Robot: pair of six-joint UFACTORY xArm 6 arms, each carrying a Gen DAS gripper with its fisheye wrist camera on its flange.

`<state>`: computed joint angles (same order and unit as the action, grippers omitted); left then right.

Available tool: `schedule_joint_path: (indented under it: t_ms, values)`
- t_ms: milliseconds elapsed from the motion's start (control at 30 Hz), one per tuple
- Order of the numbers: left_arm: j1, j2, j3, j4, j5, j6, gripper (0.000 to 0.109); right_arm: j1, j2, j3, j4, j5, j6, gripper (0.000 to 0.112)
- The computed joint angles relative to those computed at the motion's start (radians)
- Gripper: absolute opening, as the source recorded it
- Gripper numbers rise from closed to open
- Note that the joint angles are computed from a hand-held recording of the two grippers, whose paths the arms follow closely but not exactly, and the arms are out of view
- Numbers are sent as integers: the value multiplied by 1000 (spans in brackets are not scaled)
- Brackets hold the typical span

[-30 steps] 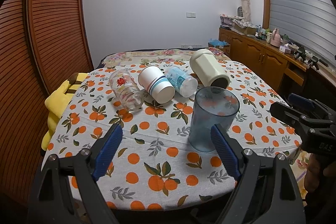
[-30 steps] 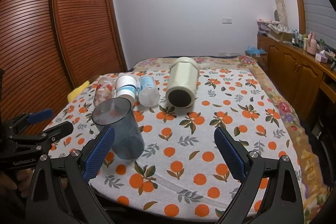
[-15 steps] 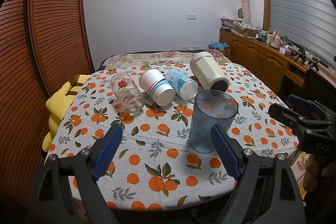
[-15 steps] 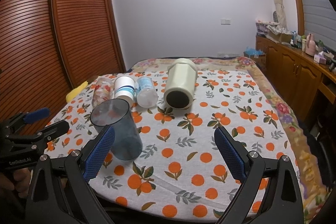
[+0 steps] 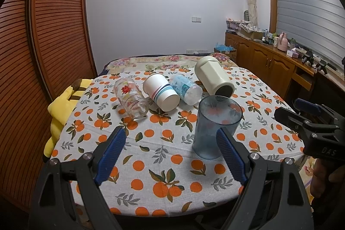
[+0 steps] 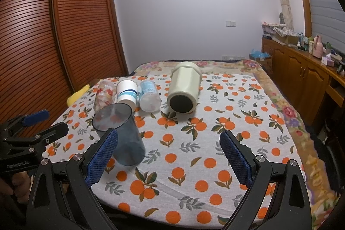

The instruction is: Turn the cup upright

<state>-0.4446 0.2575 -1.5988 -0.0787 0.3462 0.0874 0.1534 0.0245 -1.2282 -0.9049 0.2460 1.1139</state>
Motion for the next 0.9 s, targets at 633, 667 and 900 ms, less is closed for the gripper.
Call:
schedule_joint_path:
  t_ms: [633,667,900]
  values:
    - [-2,-9,8,7,-8,-5,87,0,-4,-3,-25,5,16,97]
    - [-2,-9,8,5,-8,-3,87,2,-6,-2,-28,6,19,97]
    - [-2,-9,8,8,-7,-5,87,0,-5,-2,-29,4,19,97]
